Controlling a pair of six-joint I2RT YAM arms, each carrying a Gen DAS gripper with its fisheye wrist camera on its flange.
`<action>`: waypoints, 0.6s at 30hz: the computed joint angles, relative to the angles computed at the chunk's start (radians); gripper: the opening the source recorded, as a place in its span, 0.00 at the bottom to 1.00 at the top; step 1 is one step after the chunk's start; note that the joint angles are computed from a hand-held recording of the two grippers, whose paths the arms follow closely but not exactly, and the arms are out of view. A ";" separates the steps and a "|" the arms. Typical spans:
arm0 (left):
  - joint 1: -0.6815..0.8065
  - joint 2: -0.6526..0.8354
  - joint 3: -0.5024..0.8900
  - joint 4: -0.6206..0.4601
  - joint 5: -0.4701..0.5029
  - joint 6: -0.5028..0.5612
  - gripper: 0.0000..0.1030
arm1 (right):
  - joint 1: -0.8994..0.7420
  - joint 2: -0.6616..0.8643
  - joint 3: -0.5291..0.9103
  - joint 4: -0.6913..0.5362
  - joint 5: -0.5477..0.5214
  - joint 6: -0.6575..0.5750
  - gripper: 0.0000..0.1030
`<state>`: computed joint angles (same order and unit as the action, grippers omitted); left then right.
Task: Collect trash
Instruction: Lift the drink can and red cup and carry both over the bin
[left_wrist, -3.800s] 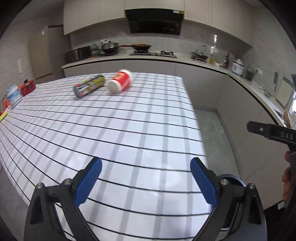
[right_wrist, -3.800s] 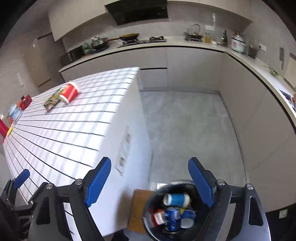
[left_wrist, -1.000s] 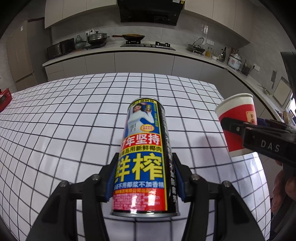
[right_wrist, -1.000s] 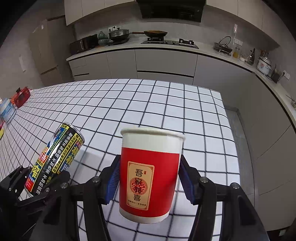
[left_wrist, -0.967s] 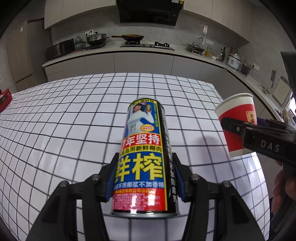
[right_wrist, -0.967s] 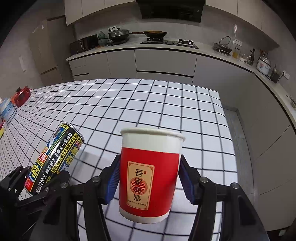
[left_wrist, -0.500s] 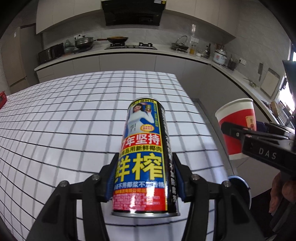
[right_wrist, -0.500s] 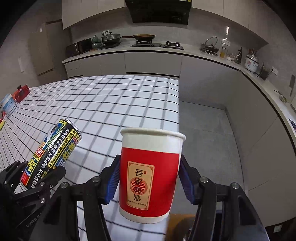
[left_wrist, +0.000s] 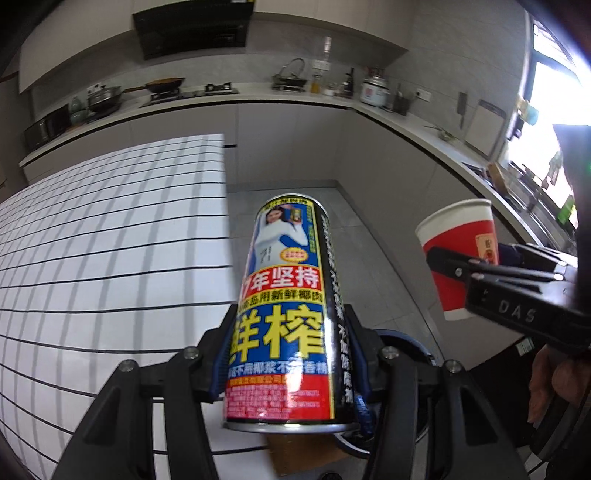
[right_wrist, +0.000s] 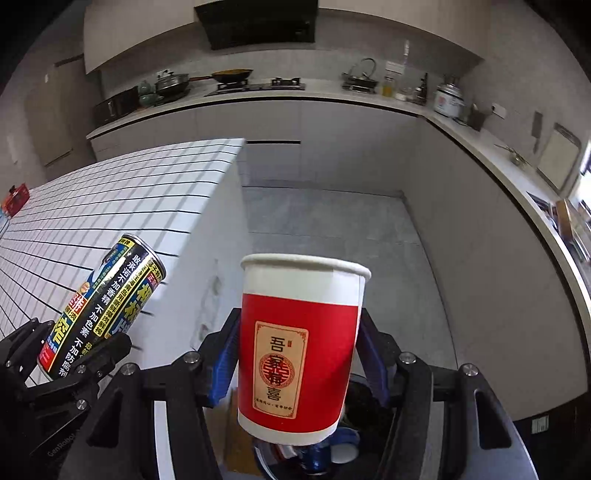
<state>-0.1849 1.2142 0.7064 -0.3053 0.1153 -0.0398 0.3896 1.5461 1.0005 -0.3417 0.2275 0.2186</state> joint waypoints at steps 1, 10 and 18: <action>-0.044 -0.001 -0.006 0.006 -0.019 -0.023 0.52 | -0.036 -0.029 -0.042 0.011 -0.013 -0.017 0.59; -0.327 0.142 -0.094 0.161 -0.162 -0.215 0.52 | -0.293 -0.067 -0.294 0.137 -0.156 -0.173 0.60; -0.401 0.274 -0.167 0.274 -0.217 -0.316 0.52 | -0.367 0.121 -0.364 0.291 -0.255 -0.259 0.75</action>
